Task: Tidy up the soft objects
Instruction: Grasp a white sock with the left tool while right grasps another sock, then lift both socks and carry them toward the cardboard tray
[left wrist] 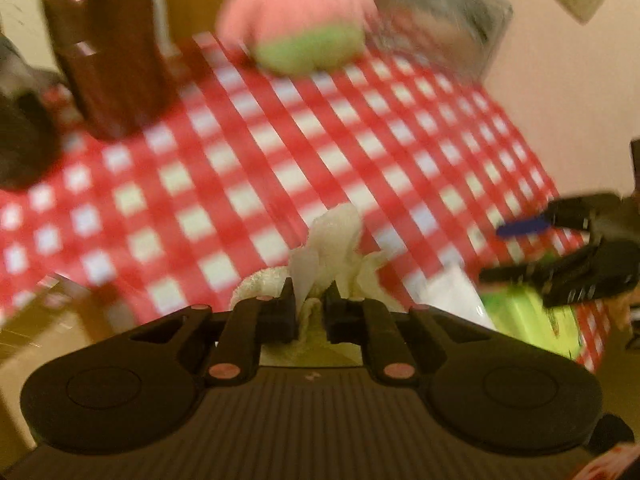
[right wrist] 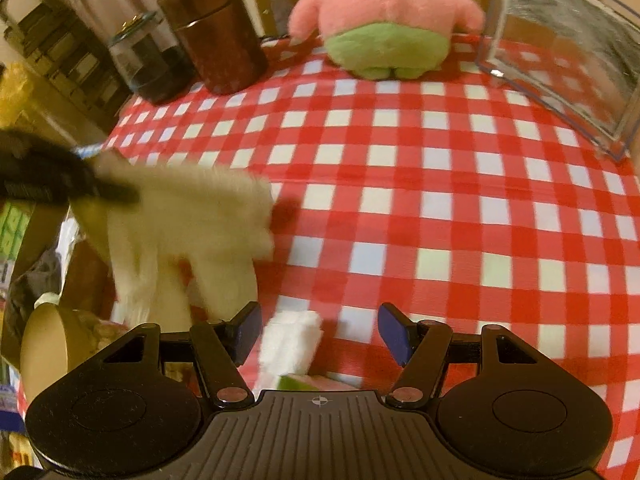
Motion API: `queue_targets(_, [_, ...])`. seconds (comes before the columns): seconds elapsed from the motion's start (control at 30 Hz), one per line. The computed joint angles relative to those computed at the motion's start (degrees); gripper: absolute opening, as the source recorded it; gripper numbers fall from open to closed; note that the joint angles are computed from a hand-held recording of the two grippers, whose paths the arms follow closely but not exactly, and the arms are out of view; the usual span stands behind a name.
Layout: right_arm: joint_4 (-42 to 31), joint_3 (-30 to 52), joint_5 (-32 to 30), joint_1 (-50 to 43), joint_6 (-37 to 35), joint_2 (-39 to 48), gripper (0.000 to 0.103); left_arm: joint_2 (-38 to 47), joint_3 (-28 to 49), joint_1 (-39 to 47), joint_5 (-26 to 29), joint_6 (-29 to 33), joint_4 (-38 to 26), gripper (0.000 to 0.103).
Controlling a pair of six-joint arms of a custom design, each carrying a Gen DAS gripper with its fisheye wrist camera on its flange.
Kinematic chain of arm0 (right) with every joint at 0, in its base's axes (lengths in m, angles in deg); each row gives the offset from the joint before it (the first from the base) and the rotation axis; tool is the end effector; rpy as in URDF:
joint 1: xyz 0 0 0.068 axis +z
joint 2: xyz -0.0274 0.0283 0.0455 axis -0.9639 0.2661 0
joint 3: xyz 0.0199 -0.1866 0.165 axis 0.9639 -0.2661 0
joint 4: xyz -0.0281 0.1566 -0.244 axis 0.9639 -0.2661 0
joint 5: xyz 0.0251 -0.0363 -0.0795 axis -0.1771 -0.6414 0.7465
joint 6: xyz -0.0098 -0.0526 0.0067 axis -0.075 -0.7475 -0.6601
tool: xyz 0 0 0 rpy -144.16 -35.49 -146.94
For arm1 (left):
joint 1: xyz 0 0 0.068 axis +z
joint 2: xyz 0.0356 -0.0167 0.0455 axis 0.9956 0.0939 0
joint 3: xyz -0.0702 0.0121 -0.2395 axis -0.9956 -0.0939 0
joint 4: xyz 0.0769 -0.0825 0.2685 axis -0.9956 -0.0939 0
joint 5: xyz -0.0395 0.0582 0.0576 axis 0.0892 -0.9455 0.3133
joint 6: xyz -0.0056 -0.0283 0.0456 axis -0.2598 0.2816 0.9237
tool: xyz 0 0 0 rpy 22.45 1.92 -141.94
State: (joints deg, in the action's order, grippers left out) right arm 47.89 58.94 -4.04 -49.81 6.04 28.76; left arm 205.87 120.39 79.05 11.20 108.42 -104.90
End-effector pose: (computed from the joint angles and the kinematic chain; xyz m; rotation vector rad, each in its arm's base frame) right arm 0.2256 0.1018 0.1082 0.3487 2.6313 0.3091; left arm 0.4270 -0.0564 0.1475 1.3181 2.4881 -0.5008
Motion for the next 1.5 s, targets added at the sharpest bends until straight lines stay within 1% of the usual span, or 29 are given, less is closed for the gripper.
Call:
queue_targets(0.1, [0.1, 3.7, -1.9, -0.3, -1.6, 6.0, 0.065, -3.0, -2.0, 1.2, 1.0, -0.8, 3.3, 0.011])
queue_targets(0.17, [-0.5, 6.4, -3.1, -0.4, -2.5, 10.4, 0.065, -4.1, -3.3, 2.0, 2.1, -1.1, 4.3, 0.011])
queue_targets(0.23, [-1.7, 9.3, -3.8, -0.3, -3.3, 15.1, 0.065, -4.7, -3.9, 2.8, 3.0, -1.0, 4.5, 0.011])
queue_targets(0.33, [-2.3, 11.8, -4.5, 0.0, -4.4, 19.8, 0.064, -5.4, -5.1, 4.0, 4.4, -0.8, 4.7, 0.011])
queue_targets(0.4, [-1.7, 12.4, -5.3, 0.2, -5.2, 21.3, 0.055, -6.2, -6.5, 4.6, 5.0, -0.6, 5.2, 0.011])
queue_targets(0.47, [-1.9, 13.0, -5.2, 0.8, -5.2, 22.3, 0.035, -6.9, -8.0, 4.8, 5.1, -0.7, 6.1, 0.011])
queue_targets(0.5, [-2.0, 13.3, -4.4, 1.0, -5.4, 22.8, 0.029, -7.1, -8.4, 4.9, 5.2, -0.7, 6.4, 0.011])
queue_targets(0.53, [-1.8, 13.0, -3.4, 1.5, -5.1, 22.4, 0.020, -7.3, -8.6, 5.1, 5.3, -0.6, 6.5, 0.011])
queue_targets(0.57, [-1.3, 12.6, -3.1, 1.2, -5.0, 21.7, 0.017, -7.6, -9.0, 5.2, 5.5, -0.7, 6.7, 0.011])
queue_targets(0.63, [0.5, 10.4, -2.3, 1.6, -3.9, 18.8, 0.015, -8.5, -9.8, 5.5, 5.9, -0.7, 6.8, 0.011])
queue_targets(0.7, [1.6, 8.1, 0.1, 2.4, -2.3, 14.3, 0.015, -10.2, -11.1, 5.8, 6.4, -0.8, 7.3, 0.011])
queue_targets(0.77, [1.8, 5.8, 3.1, 3.7, -0.3, 9.0, 0.014, -12.2, -12.5, 6.0, 7.1, -1.0, 7.8, 0.011])
queue_targets(0.83, [0.8, 3.9, 7.7, 5.9, 1.9, 3.4, 0.013, -15.0, -14.6, 6.2, 7.7, -1.6, 8.9, 0.011])
queue_targets(0.9, [-1.6, 2.6, 13.4, 9.3, 4.3, -2.7, 0.013, -17.8, -16.3, 6.3, 8.4, -1.8, 9.1, 0.011])
queue_targets(0.97, [-4.8, 3.1, 18.2, 12.6, 6.2, -6.6, 0.013, -20.5, -17.3, 6.4, 9.4, -1.8, 7.9, 0.011])
queue_targets(1.1, [-12.9, 4.7, 27.1, 20.4, 11.1, -12.9, 0.013, -26.3, -18.2, 6.6, 11.2, -0.8, 3.7, 0.011])
queue_targets(1.13, [-14.7, 5.9, 28.9, 22.2, 12.3, -13.0, 0.013, -27.6, -18.3, 6.7, 11.6, -0.5, 2.6, 0.011])
queue_targets(1.23, [-22.8, 8.5, 35.4, 29.0, 18.7, -15.9, 0.013, -32.5, -19.1, 7.4, 13.3, 0.4, -1.2, 0.011])
queue_targets(1.37, [-33.9, 12.9, 42.4, 38.4, 30.9, -16.3, 0.013, -39.0, -20.0, 9.1, 16.0, 2.7, -7.4, 0.011])
queue_targets(1.5, [-48.2, 19.7, 47.5, 49.0, 47.3, -12.9, 0.013, -45.5, -21.4, 12.4, 18.9, 6.8, -14.7, 0.011])
